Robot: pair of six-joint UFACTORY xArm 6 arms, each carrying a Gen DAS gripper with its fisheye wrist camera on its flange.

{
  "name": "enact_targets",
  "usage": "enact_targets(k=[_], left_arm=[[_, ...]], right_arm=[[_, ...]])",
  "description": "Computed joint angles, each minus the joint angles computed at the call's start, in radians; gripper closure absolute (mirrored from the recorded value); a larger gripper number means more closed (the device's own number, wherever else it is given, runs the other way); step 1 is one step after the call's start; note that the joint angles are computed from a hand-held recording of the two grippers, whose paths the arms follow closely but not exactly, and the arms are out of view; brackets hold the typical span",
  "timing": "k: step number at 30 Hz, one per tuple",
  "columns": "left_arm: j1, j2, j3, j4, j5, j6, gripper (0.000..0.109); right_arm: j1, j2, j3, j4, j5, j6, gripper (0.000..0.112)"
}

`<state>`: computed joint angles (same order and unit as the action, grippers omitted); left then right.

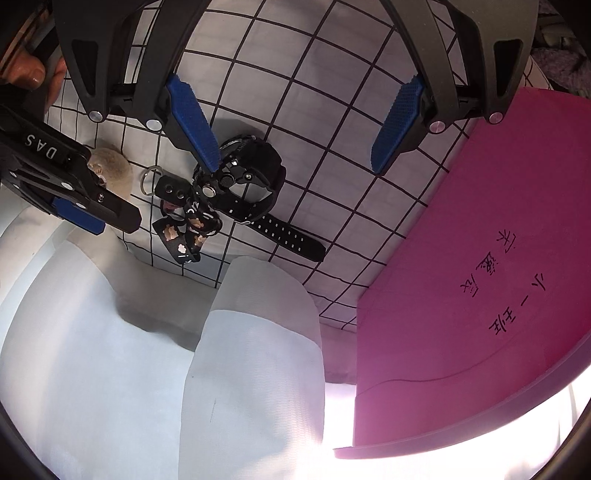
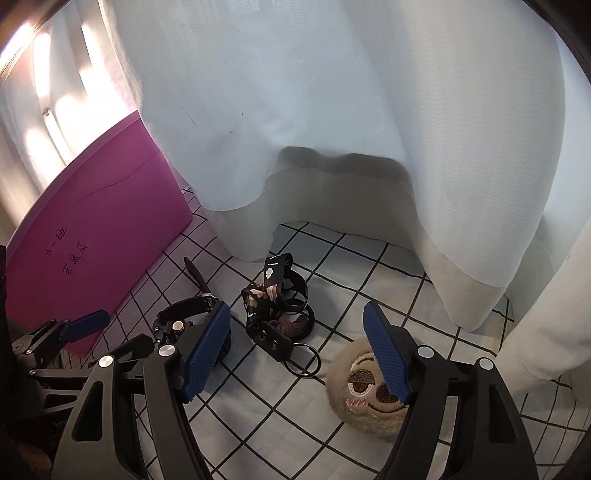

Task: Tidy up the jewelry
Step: 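Grasp the black wristwatch with the left tool while the right tool grasps the black key fob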

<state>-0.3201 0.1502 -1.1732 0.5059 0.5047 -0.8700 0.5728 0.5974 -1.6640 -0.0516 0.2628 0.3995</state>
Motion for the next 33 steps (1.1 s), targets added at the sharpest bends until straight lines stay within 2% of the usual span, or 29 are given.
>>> enact_targets(k=[4, 8, 12, 13, 16, 18, 19, 20, 23, 29, 33], left_arm=[[0.01, 0.014, 0.003, -0.017, -0.014, 0.004, 0.026], [0.018, 0.02, 0.013, -0.024, -0.062, 0.0, 0.024], [0.019, 0.015, 0.026, -0.027, -0.087, 0.009, 0.026], [0.02, 0.015, 0.027, -0.026, -0.091, 0.007, 0.026], [0.023, 0.009, 0.034, -0.027, -0.098, 0.002, 0.026], [0.023, 0.007, 0.034, -0.022, -0.095, -0.004, 0.026], [0.022, 0.008, 0.031, -0.02, -0.094, -0.006, 0.026], [0.022, 0.009, 0.03, -0.02, -0.094, -0.006, 0.026], [0.021, 0.014, 0.028, -0.021, -0.101, -0.002, 0.026], [0.017, 0.035, 0.011, -0.039, -0.113, 0.025, 0.026], [0.009, 0.062, -0.016, -0.057, -0.113, 0.053, 0.026]], right_arm=[[0.007, 0.093, -0.145, -0.024, 0.072, -0.007, 0.041], [0.013, 0.181, -0.29, 0.019, 0.163, -0.062, 0.041], [0.019, 0.228, -0.368, 0.031, 0.217, -0.094, 0.043], [0.02, 0.244, -0.391, 0.04, 0.231, -0.103, 0.045], [0.022, 0.286, -0.46, 0.038, 0.29, -0.09, 0.072], [0.021, 0.284, -0.45, 0.046, 0.274, -0.097, 0.081], [0.021, 0.281, -0.444, 0.037, 0.267, -0.093, 0.089], [0.022, 0.277, -0.437, 0.033, 0.261, -0.095, 0.104], [0.02, 0.246, -0.385, 0.062, 0.211, -0.111, 0.109], [0.009, 0.136, -0.205, 0.175, 0.071, -0.156, 0.109], [0.0, 0.057, -0.085, 0.168, -0.017, -0.123, 0.11]])
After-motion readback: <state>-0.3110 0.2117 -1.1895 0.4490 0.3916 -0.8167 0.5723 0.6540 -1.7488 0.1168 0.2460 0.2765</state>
